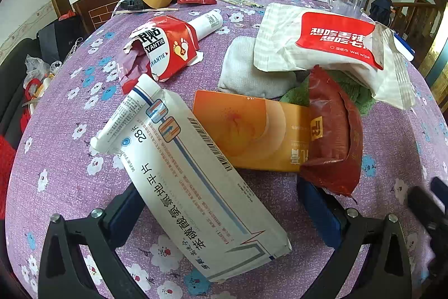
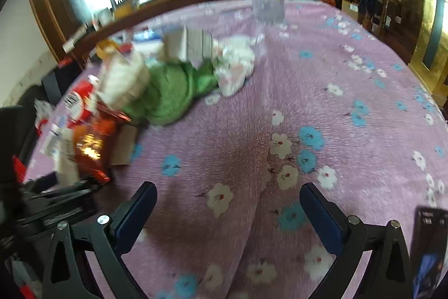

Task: Collect trash

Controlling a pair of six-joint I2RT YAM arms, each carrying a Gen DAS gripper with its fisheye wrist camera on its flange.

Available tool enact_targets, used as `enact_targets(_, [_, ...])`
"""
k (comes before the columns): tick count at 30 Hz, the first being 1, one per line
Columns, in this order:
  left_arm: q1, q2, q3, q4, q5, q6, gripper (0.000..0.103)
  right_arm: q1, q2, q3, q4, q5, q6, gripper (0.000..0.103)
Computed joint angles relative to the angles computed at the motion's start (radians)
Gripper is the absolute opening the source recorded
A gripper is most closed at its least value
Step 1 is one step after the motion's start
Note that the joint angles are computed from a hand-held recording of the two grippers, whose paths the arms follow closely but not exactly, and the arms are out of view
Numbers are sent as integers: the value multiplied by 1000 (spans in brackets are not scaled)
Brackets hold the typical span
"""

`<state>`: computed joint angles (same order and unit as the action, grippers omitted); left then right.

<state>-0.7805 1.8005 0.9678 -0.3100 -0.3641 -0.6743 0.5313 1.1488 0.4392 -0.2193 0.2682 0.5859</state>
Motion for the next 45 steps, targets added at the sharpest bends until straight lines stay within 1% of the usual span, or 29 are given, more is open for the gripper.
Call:
enact_targets(2, [-1, 0, 0, 0, 0, 0, 103, 52, -103, -13, -51, 52, 41, 103])
enact_targets(4, [0, 1, 2, -1, 0, 0, 103, 140, -230, -23, -129, 132, 100, 103])
enact_targets(5, [0, 1, 2, -1, -1, -2, 103, 173, -266, -20, -156, 159, 119, 103])
enact_targets(6, [-4, 10, 16, -18, -12, -37, 103, 215, -302, -13, -185, 192, 140, 103])
enact_targets(7, [-14, 10, 22, -36, -20, -46, 103, 253, -334, -6, -209, 221, 158, 103])
enact_targets(9, [-30, -31, -15, -45, 18, -33, 103, 300, -356, 19, -231, 251, 166, 103])
enact_targets(10, [-45, -82, -63, -33, 36, -32, 103, 343, -356, 35, -251, 279, 173, 103])
enact_targets(11, [-80, -173, -142, -5, 9, -45, 103, 371, -347, 47, -264, 299, 177, 103])
enact_targets(12, [-120, -260, -194, -21, -51, -64, 103, 415, -330, 63, -283, 330, 188, 103])
enact_targets(13, [-152, -315, -222, -47, -105, -82, 103, 455, -309, 82, -306, 351, 201, 103])
enact_targets(14, [-198, -386, -251, -101, -181, -119, 103, 445, -286, 93, -296, 345, 185, 103])
enact_targets(17, [-309, -558, -297, -300, -337, -257, 103, 526, -273, 112, -322, 386, 218, 103])
enact_targets(20, [-416, -639, -281, -523, -440, -438, 103, 611, -241, 132, -328, 428, 250, 103])
enact_targets(21, [-453, -634, -258, -599, -469, -505, 103, 642, -227, 145, -342, 449, 267, 103])
enact_targets(23, [-473, -670, -250, -689, -493, -559, 103, 684, -202, 156, -339, 474, 280, 103])
enact_targets(24, [-446, -702, -259, -680, -491, -523, 103, 693, -187, 164, -332, 472, 281, 103])
enact_targets(27, [-490, -734, -254, -763, -515, -578, 103, 697, -174, 167, -304, 451, 280, 103])
enact_targets(28, [-491, -729, -250, -765, -517, -579, 103, 697, -173, 167, -300, 445, 284, 103])
enact_targets(30, [-520, -737, -244, -807, -526, -628, 103, 690, -167, 170, -295, 430, 296, 103])
enact_targets(32, [-533, -758, -252, -813, -529, -649, 103, 696, -169, 168, -287, 431, 307, 103])
enact_targets(35, [-555, -787, -256, -838, -546, -686, 103, 730, -169, 177, -300, 471, 333, 103])
enact_targets(41, [-630, -771, -220, -954, -612, -839, 103, 814, -164, 208, -363, 575, 392, 103])
enact_targets(45, [-643, -766, -209, -981, -624, -874, 103, 866, -152, 236, -406, 648, 408, 103])
